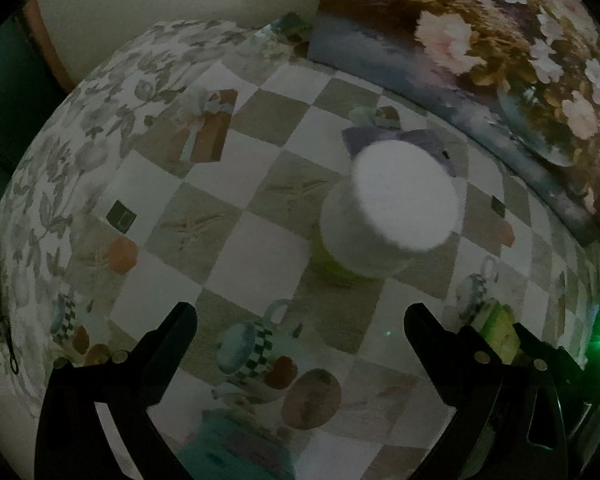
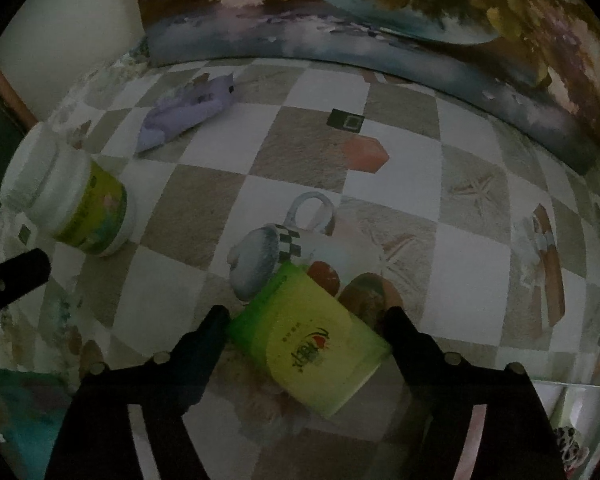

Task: Organize soft objects
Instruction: 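Close the right gripper on the green tissue pack, then lower the left gripper onto the lavender packet and close it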

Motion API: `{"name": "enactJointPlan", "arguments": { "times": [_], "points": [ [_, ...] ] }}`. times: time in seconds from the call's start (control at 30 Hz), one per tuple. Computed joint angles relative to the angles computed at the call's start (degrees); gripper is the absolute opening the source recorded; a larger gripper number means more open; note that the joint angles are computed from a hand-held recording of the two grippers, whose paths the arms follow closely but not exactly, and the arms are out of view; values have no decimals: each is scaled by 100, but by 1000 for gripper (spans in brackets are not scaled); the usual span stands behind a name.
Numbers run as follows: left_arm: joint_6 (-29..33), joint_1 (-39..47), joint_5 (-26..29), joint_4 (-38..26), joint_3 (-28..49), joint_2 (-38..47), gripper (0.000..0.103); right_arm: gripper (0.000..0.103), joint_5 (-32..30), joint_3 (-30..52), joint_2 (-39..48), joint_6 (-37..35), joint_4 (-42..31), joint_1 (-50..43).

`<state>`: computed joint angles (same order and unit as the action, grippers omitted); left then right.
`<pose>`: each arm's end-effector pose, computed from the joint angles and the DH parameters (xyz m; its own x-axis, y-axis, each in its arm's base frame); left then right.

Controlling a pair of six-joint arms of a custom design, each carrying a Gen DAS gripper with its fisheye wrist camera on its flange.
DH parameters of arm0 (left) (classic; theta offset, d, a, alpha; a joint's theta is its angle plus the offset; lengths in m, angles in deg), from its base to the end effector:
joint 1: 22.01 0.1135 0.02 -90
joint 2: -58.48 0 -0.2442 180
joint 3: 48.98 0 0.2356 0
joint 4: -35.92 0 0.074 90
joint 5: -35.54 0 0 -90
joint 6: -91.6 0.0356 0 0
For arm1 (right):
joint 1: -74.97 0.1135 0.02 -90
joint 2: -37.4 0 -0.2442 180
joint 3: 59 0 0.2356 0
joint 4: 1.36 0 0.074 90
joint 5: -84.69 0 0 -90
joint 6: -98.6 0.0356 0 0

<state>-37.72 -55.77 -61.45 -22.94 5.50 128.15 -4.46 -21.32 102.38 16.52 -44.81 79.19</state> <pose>0.1625 -0.1034 0.1756 -0.9503 -0.1213 -0.2867 -0.1013 0.9913 -0.0836 0.1618 0.0114 0.1233 -0.9420 0.0686 -0.3285 0.0617 0.9976 0.0316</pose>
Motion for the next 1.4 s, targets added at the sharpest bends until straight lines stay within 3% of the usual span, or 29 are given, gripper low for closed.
{"name": "enactJointPlan", "arguments": {
  "times": [0.2,0.47,0.73,0.83,1.17,1.4],
  "points": [
    [83,-15,124,-187,275,-94,103,80,-93,-45,-3,-150,49,-192],
    [886,486,637,-614,1144,55,103,80,-253,63,-18,-268,-62,-406],
    [2381,712,607,-1227,2848,1368,103,80,-538,300,154,-608,-164,-856],
    [2867,692,327,-1334,3430,1947,103,80,-746,432,339,-792,-167,-1172],
    [3761,604,332,-1331,4618,3749,103,80,-1489,766,518,-1364,-573,-2159],
    [3736,211,-271,-1782,5561,4837,96,80,-1714,929,584,-1634,-768,-2440]
  ]
}}
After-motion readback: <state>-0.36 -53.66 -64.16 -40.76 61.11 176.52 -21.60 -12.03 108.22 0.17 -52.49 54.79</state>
